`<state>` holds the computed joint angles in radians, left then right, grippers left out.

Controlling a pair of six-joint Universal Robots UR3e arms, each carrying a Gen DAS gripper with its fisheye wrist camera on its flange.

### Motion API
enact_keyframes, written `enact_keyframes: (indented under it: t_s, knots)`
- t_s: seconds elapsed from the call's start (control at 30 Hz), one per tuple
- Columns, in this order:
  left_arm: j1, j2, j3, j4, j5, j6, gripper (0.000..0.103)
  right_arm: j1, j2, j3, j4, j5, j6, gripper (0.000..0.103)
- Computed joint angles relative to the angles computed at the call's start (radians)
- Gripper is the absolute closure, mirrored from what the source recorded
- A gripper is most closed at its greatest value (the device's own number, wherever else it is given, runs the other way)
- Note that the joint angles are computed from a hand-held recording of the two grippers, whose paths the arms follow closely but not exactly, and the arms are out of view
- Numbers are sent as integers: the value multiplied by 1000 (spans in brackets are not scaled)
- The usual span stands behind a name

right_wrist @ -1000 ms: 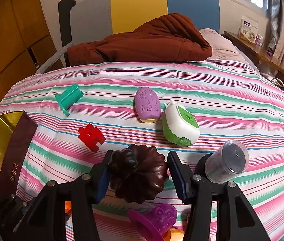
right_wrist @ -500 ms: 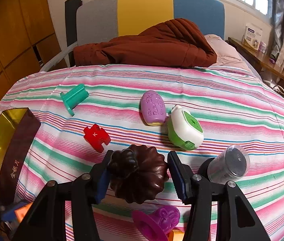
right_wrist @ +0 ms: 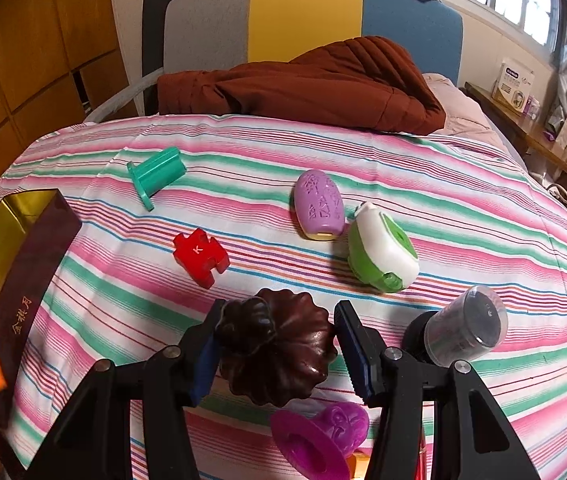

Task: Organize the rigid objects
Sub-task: 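Carry the orange blocks into the gold tray and open the left tool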

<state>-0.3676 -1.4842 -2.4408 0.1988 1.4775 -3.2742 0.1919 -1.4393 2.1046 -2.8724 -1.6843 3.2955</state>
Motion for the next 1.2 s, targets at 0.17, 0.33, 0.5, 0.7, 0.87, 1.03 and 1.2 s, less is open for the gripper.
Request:
enact_keyframes:
  t_s: [0.17, 0.33, 0.5, 0.7, 0.87, 1.03, 1.2]
  knots:
    - [184, 157, -62, -130, -56, 41, 83, 22, 10, 4, -42, -23, -10, 49]
    - [399, 249, -62, -304, -106, 100, 83, 36, 32, -8, -42, -5, -18, 49]
    - [615, 235, -4, -442, -174, 190, 83, 51, 45, -9, -57, -14, -12, 49]
    - [709, 80, 79, -448, -178, 216, 83, 49, 58, -10, -72, 1, 8, 49]
    - [727, -60, 186, -496, -177, 204, 83, 53, 67, -13, -85, 1, 2, 49]
    - [762, -142, 266, -534, -219, 153, 83, 51, 69, -11, -92, 5, 0, 49]
    - [733, -208, 312, -475, -132, 95, 58, 50, 68, -11, -93, 6, -3, 49]
